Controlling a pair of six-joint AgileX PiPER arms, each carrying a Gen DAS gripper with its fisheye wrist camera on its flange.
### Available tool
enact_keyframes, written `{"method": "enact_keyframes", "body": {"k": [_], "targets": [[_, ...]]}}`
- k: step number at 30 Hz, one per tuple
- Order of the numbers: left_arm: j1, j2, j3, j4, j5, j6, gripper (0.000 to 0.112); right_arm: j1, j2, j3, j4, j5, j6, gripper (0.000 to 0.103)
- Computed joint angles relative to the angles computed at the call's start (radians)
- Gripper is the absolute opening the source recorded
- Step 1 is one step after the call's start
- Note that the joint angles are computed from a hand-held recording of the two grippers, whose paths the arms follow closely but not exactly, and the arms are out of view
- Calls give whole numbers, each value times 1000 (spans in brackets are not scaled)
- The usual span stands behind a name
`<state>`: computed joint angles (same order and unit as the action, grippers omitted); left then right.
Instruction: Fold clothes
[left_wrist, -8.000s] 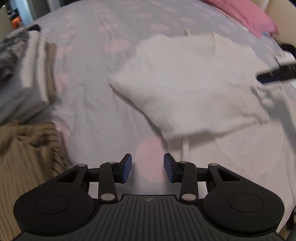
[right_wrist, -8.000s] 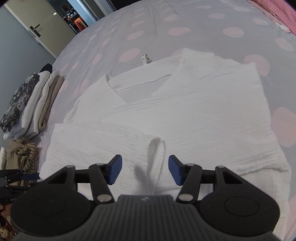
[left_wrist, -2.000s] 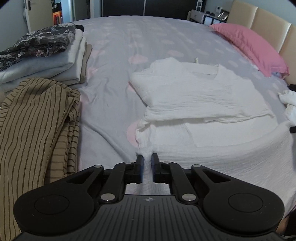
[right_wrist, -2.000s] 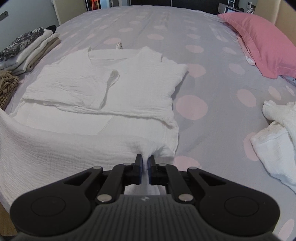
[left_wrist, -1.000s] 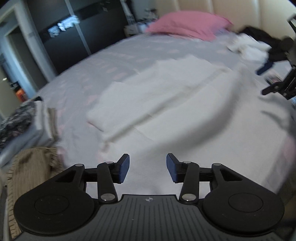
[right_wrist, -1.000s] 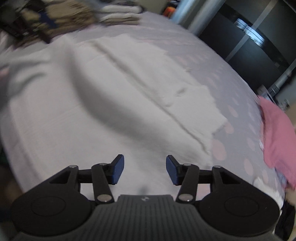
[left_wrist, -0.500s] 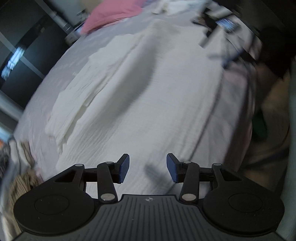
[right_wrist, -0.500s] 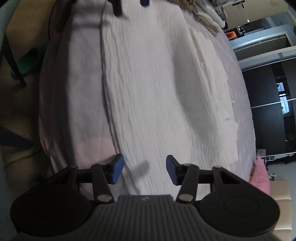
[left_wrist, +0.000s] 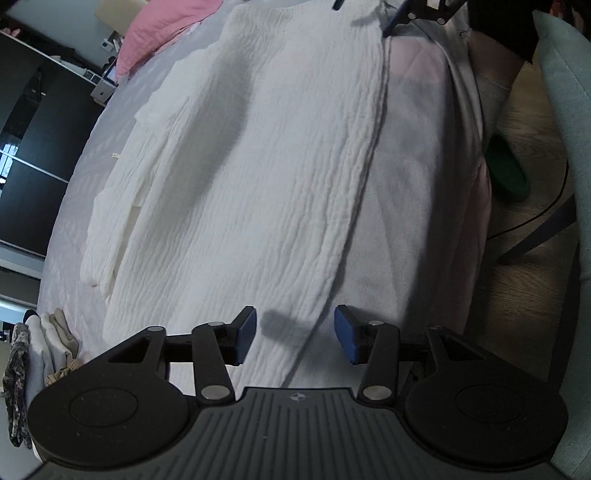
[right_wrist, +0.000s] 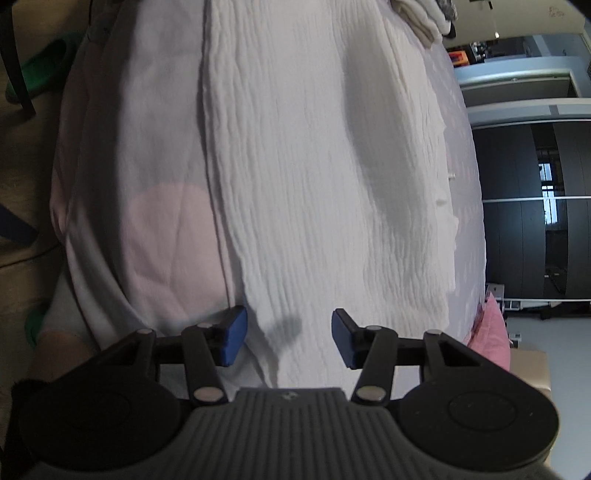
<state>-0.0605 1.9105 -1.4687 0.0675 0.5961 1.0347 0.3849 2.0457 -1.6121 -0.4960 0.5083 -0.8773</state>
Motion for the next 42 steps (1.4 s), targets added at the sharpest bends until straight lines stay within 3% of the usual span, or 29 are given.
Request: {"method": "enact_keyframes", "body": {"k": [10,13,22,26,29,31,38,42], "targets": [[9,-14,39,168,-55,-93,49,-2,-13,13,-32,9,36,54],[9,-17,59,223,-80,-119,49,3,-26,45,-102,-8,75,54],[-12,2,83,565,-94,-378,49,-1,-33,70,-236,-25,184,52],[-8,-1,86,583,-83,-393,48,-10,-58,68,-100,2,65,51],[-5,1,78,559,-75,-381,48,-28,-95,90,154,7,-206,52],[-8,-2,87,570,-81,-387,48,-27,-107,117,193,-4,-274,54],[-3,16,69,561,-79,-390,50,-9,-66,114,-183,-20,92,52],[-7,28,43,560,-49,-452,54,-11,-54,107,-247,-5,167,52]]}}
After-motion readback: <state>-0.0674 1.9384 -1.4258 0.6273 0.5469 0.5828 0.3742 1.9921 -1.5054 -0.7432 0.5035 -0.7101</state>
